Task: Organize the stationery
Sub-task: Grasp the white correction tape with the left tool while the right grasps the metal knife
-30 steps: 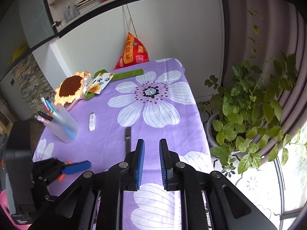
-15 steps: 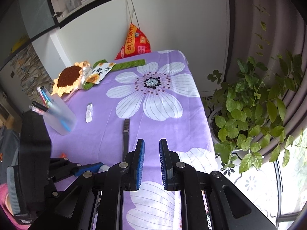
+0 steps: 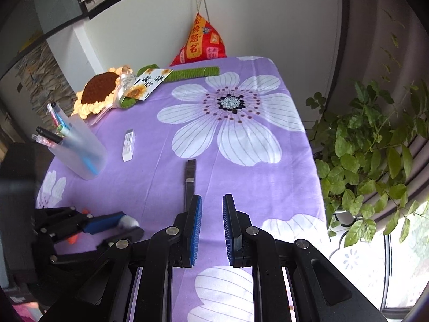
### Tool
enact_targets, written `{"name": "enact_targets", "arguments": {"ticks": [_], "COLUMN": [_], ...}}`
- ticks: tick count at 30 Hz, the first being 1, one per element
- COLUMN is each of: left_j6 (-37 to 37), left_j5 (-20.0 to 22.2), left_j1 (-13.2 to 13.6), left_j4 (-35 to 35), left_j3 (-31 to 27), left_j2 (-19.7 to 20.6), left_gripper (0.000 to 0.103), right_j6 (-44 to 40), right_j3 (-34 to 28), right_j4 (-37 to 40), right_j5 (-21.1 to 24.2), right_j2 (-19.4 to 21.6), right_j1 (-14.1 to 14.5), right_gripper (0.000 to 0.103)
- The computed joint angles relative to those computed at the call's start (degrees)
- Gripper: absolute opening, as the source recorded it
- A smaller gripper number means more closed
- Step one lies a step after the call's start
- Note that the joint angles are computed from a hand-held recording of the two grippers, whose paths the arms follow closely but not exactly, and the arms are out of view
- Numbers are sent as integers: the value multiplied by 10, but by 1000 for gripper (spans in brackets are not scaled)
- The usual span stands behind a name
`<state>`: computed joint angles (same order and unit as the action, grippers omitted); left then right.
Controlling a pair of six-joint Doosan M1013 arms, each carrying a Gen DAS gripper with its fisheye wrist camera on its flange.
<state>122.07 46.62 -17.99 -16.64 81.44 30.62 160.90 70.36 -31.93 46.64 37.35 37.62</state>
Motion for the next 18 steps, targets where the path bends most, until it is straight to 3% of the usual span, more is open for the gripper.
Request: {"name": "enact_targets", "arguments": {"ticks": [4,6,8,18], "left_j6": [19,30,44,88], "left_j5": [-16,-24,-27,-30], "left_j1": [10,14,18,36], "left_j4": [-31,-44,-59,-115], "left_j3": [8,14,19,24], "left_j2": [-13,-20,-25,-34], "left_gripper": [24,24,24,24], "right_j6": [-69,-100,-128,-175], "right_j3": [-44,-66,-95,-179], "right_j4": [43,62,83,128], "right_j5": [29,47,68,140], "right_j2": [29,43,60,109], "right_j1": [-5,-8,-12,-29], "right_gripper": [15,21,33,33]}}
